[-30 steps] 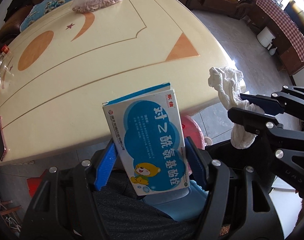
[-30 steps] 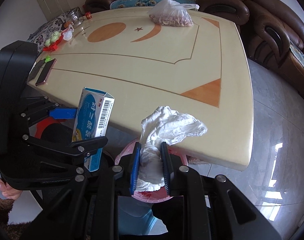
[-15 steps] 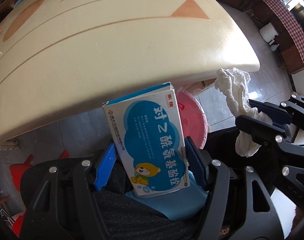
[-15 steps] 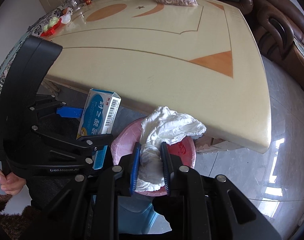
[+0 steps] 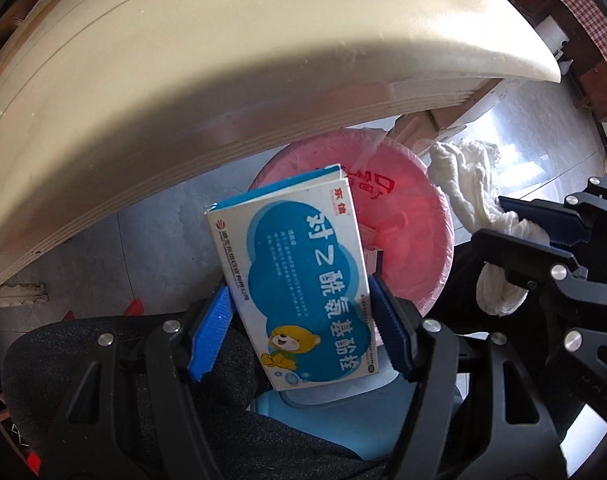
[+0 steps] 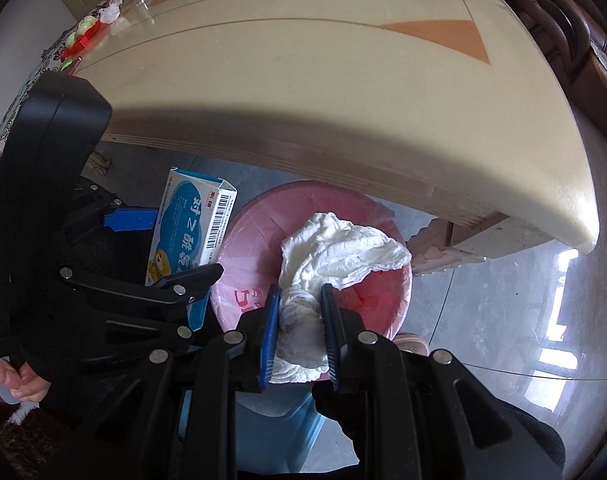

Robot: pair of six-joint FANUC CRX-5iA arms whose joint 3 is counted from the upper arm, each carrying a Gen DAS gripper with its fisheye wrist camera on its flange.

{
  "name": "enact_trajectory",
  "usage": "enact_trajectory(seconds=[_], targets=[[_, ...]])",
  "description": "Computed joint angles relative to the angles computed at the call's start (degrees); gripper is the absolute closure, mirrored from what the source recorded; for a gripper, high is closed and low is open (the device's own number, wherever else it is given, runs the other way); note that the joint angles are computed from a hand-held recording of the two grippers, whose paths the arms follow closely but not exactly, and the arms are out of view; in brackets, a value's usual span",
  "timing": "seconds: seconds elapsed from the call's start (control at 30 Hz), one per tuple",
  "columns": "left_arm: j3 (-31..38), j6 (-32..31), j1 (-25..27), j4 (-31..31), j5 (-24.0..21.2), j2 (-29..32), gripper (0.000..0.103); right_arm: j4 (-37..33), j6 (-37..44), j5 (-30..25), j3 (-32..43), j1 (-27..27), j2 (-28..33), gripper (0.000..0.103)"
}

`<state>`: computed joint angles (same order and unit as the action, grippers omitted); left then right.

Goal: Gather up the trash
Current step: 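Carry the medicine box and tissue with both tools over the pink bin, then open the left tool to drop the medicine box while the right tool drops the tissue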

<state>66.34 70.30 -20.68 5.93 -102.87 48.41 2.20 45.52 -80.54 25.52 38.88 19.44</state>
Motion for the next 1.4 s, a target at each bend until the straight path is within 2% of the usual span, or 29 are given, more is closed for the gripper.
enact_trajectory(seconds=[0.07,0.27,0.33,0.6,0.83,1.1,1.27,1.4], targets=[[-2.2,-0.2,-0.3,-0.4,1.4,-0.8,0.037,-0.2,-0.3,0.9,-0.9,-0.2,0.4,0.082],[-4.7,0.8,-1.5,-0.9,1.8,-0.3,0.037,-0.7,-2.8,4.8,-6.0,-1.0,0.0,0.082],[-8.5,1.3,-1.5,-1.1,3.7,-1.3,0.037,-1.4,-3.7,6.2,-7.6,-1.3,0.0,0.082],[-13.9,3.3,-1.4,-0.5,6.5,-1.6,0.037,-3.0,-7.5,12.3,-13.5,-2.4,0.5,0.082],[-11.8,5.6,-1.1,0.3,4.3,2.2,0.037,-6.4,-7.6,14.6,-15.0,-4.1,1.5,0.082],[-7.2,8.7,-0.3,2.6,1.4,7.0,0.037,-10.4,-4.8,13.9,-14.1,-5.9,3.6,0.082],[-5.8,9.1,-0.4,2.7,1.0,8.1,0.037,-11.9,-4.4,13.8,-13.5,-6.7,4.5,0.082],[-6.6,9.1,-0.5,1.9,2.3,7.2,0.037,-12.8,-3.8,13.7,-13.1,-7.1,4.9,0.082]])
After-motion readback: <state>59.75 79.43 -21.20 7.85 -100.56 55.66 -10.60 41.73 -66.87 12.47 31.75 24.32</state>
